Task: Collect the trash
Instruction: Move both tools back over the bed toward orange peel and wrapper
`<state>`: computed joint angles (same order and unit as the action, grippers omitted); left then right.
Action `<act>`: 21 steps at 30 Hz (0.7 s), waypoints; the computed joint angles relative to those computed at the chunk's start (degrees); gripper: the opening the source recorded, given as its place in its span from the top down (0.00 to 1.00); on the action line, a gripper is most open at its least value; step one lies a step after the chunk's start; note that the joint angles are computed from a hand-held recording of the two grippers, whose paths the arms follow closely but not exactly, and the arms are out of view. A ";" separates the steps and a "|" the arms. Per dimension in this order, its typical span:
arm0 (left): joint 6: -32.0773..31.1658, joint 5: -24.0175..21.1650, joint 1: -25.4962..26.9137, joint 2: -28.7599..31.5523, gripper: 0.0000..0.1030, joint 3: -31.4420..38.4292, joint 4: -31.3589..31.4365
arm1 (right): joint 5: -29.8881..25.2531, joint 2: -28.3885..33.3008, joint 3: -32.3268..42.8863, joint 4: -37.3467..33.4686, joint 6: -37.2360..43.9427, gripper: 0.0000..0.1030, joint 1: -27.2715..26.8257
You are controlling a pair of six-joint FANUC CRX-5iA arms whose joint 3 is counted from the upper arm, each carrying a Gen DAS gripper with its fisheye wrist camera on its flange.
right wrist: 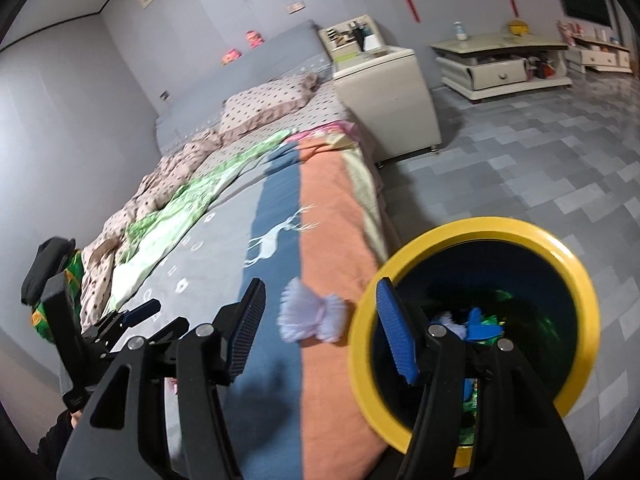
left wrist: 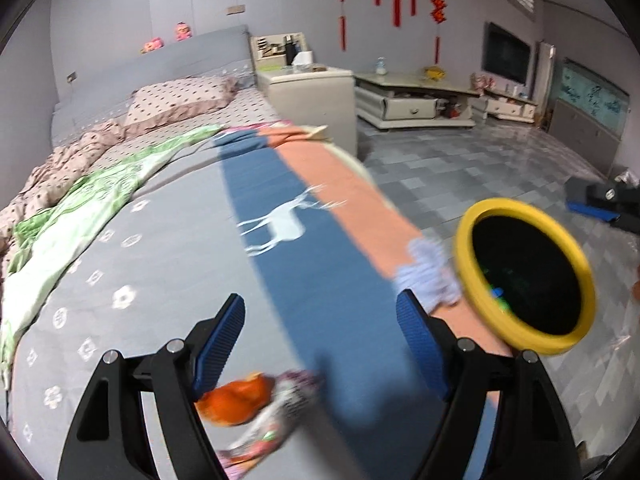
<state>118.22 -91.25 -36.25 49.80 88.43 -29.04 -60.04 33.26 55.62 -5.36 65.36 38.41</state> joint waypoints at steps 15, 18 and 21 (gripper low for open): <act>7.36 8.72 3.77 -17.95 0.28 -36.75 3.00 | -8.52 8.20 12.93 -1.72 2.16 0.46 4.09; 7.23 10.10 4.58 -18.90 0.28 -39.44 4.68 | -10.41 9.96 15.67 -2.39 2.53 0.46 4.33; 6.91 11.60 5.60 -19.39 0.28 -41.55 6.81 | -12.95 12.46 19.78 -3.58 2.67 0.46 4.45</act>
